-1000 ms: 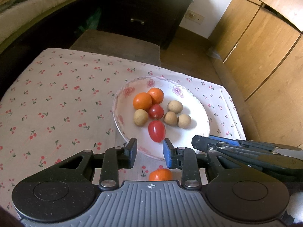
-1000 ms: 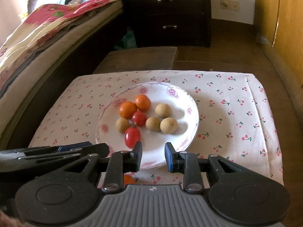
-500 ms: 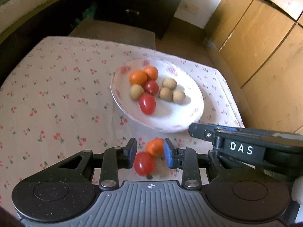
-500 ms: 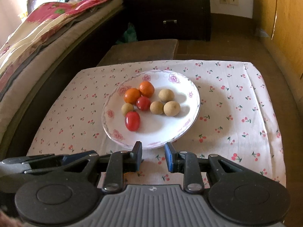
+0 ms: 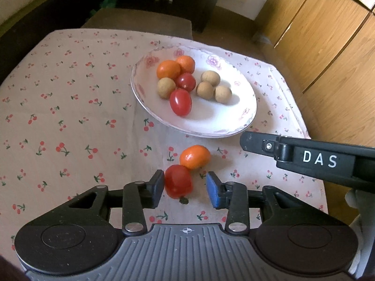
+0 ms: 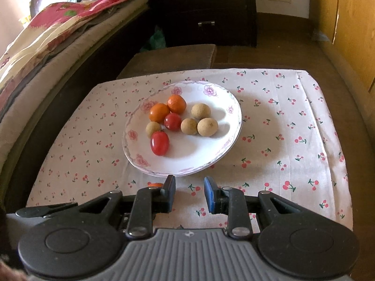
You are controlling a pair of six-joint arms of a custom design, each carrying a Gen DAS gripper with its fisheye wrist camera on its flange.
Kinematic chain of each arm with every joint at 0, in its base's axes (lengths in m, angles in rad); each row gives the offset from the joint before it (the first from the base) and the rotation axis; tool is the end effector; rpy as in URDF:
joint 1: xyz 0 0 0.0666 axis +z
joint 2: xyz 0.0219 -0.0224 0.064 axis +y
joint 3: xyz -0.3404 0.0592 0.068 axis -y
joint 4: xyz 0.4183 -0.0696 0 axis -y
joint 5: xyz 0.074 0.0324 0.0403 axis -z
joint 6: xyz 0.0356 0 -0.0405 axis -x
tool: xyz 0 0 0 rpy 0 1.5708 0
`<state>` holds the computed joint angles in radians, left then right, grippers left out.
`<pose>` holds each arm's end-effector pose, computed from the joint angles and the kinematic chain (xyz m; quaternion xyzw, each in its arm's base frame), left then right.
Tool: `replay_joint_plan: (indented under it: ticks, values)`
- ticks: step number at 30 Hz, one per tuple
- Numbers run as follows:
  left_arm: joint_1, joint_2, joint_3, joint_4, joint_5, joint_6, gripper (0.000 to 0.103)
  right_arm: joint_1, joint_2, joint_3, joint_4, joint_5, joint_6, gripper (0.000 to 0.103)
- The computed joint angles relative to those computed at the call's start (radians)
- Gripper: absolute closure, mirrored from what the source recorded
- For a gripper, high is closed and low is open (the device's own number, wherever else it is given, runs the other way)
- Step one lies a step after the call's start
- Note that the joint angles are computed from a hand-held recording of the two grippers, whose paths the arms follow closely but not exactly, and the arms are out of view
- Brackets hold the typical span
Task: Organize fruits
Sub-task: 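Grasp a tangerine with the right tool while the left tool approaches a red tomato, then grasp the last red cherry tomato with the left tool while the right tool holds the tangerine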
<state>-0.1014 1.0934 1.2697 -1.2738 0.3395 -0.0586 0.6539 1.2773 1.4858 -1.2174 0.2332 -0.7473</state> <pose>0.3833 -0.0513 0.4417 0.1161 0.9519 -0.1691 0.2275 0.3668 0.2702 0.4707 0.0768 0.9517 0.0921 0.2826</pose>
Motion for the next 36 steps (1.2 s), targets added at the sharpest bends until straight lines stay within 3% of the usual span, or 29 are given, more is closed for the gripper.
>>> replay_joint_plan:
  ticks: [10, 23, 36]
  values:
    - [0.009, -0.001, -0.004, -0.008, -0.017, -0.006, 0.061, 0.008, 0.032, 0.019, -0.005, -0.028, 0.005, 0.069]
    - [0.105, -0.005, 0.008, -0.046, 0.02, -0.08, 0.065, 0.021, 0.115, 0.062, 0.012, -0.094, 0.01, 0.069]
    - [0.106, 0.0, -0.002, -0.051, 0.044, -0.078, 0.057, 0.013, 0.14, 0.06, 0.011, -0.088, 0.062, 0.069]
